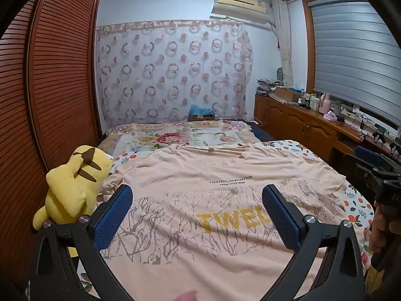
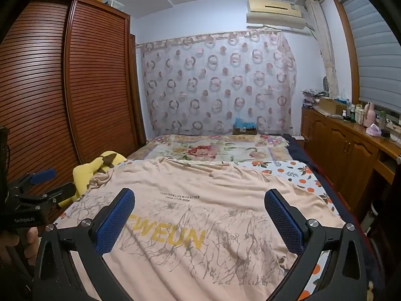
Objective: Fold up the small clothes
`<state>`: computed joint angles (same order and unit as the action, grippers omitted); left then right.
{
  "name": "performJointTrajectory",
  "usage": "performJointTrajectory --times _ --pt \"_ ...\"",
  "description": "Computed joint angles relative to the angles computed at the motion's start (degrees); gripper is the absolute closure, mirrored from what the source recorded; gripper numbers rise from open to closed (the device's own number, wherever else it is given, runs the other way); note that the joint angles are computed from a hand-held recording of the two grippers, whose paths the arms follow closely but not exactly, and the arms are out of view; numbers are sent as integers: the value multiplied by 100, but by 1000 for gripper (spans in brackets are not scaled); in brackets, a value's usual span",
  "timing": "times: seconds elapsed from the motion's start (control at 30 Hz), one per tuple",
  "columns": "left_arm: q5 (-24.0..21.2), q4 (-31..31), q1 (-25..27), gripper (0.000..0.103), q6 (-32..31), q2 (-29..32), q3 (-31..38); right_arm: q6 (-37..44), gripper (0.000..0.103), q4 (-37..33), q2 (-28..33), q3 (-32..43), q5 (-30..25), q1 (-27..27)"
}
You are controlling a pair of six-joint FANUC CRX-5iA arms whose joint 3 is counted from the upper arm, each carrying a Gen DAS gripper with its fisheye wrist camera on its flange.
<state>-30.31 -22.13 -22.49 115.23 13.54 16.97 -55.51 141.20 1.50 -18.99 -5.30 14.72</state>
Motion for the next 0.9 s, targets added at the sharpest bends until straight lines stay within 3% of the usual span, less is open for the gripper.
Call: performJointTrajectory --times 0.4,0.53,0.6,0.9 --pt "-7 -119 -44 0 157 -14 16 94 0 -88 4 -15 0 29" --pt "10 -36 -12 0 89 -20 8 -434 0 483 35 133 169 -99" --pt "16 -42 -11 0 107 -20 3 -119 0 156 25 53 70 -35" --pt "8 -47 -16 0 118 -15 11 -62 0 87 25 35 45 -15"
